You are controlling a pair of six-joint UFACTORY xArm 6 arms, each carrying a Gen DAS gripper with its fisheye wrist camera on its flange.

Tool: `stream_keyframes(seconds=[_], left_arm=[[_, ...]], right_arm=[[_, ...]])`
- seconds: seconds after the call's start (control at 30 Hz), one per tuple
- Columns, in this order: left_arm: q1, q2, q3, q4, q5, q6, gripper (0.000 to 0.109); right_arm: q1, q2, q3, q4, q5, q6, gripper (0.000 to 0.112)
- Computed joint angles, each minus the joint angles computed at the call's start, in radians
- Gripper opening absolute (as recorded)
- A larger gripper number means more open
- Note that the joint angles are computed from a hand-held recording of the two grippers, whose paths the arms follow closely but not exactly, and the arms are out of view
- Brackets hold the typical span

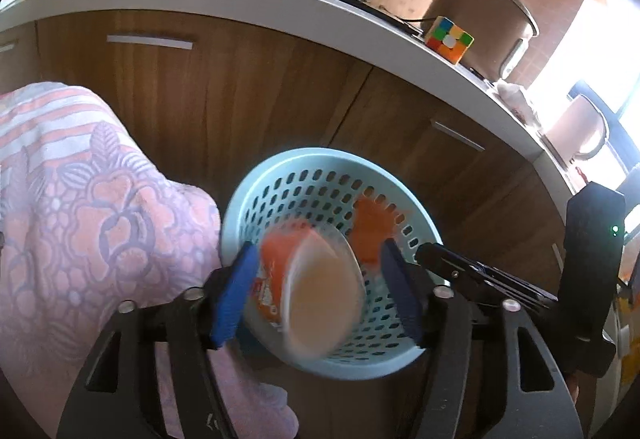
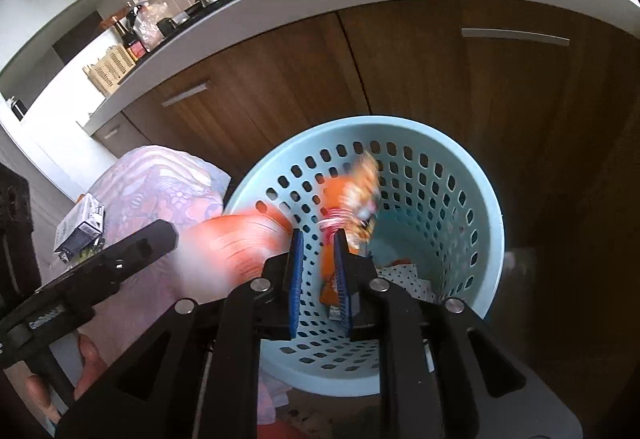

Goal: Collect trash
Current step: 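Carry the cup and snack bag over the blue basket and release both, then grasp the red paper cup with the left tool while the right tool reaches the milk carton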

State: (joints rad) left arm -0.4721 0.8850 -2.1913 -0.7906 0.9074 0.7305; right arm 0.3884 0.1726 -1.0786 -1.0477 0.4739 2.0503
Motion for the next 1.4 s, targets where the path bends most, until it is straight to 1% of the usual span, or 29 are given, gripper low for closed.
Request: stream_keyframes(seconds=[0.23,0.4,0.57,0.63,0.77,0.93,1.07,1.23,1.3,1.33,1.37,1.4], left_arm=[[0.032,-0.041,0.061,-0.040,-0.016,0.034,0.064],[0.052,-0.119,0.166,-0.099,-0.058,0.091,0.064],[0.089,-0.222,0.289,-0.188,-0.099,0.179,0.064],[0.108,-0.262,0.336,-0.224,-0.122,0.209,0.064],[0.159,-0.342,0.424,-0.296,-0.178,0.274,0.064],[0.227,-0.397,0.479,-0.343,-0.245,0.306,0.064],[0.292,-0.417,0.502,-0.355,-0.305,0.304,0.064],[0.355,-0.391,0.490,-0.292,-0.376,0.239,0.065],[0.373,-0.356,0.469,-0.201,-0.419,0.148,0.073],[0.380,-0.340,0.456,-0.176,-0.425,0.122,0.073],[0.393,-0.317,0.435,-0.150,-0.418,0.090,0.073],[0.405,-0.292,0.407,-0.131,-0.392,0.063,0.074]], right_arm=[[-0.004,0.006,-0.005,0.003,-0.015,-0.012,0.013],[0.024,0.038,-0.078,0.019,0.011,-0.074,0.013],[0.068,0.079,-0.176,0.015,0.041,-0.146,0.013],[0.086,0.102,-0.225,0.020,0.058,-0.184,0.013],[0.110,0.156,-0.323,0.033,0.062,-0.253,0.013],[0.139,0.273,-0.503,0.104,0.066,-0.406,0.013],[0.160,0.373,-0.651,0.183,0.075,-0.542,0.013],[0.187,0.510,-0.859,0.298,0.106,-0.707,0.013],[0.195,0.563,-0.942,0.343,0.125,-0.767,0.013],[0.199,0.589,-0.983,0.364,0.136,-0.794,0.013],[0.203,0.614,-1.021,0.385,0.147,-0.821,0.013],[0.206,0.636,-1.056,0.401,0.157,-0.841,0.014]])
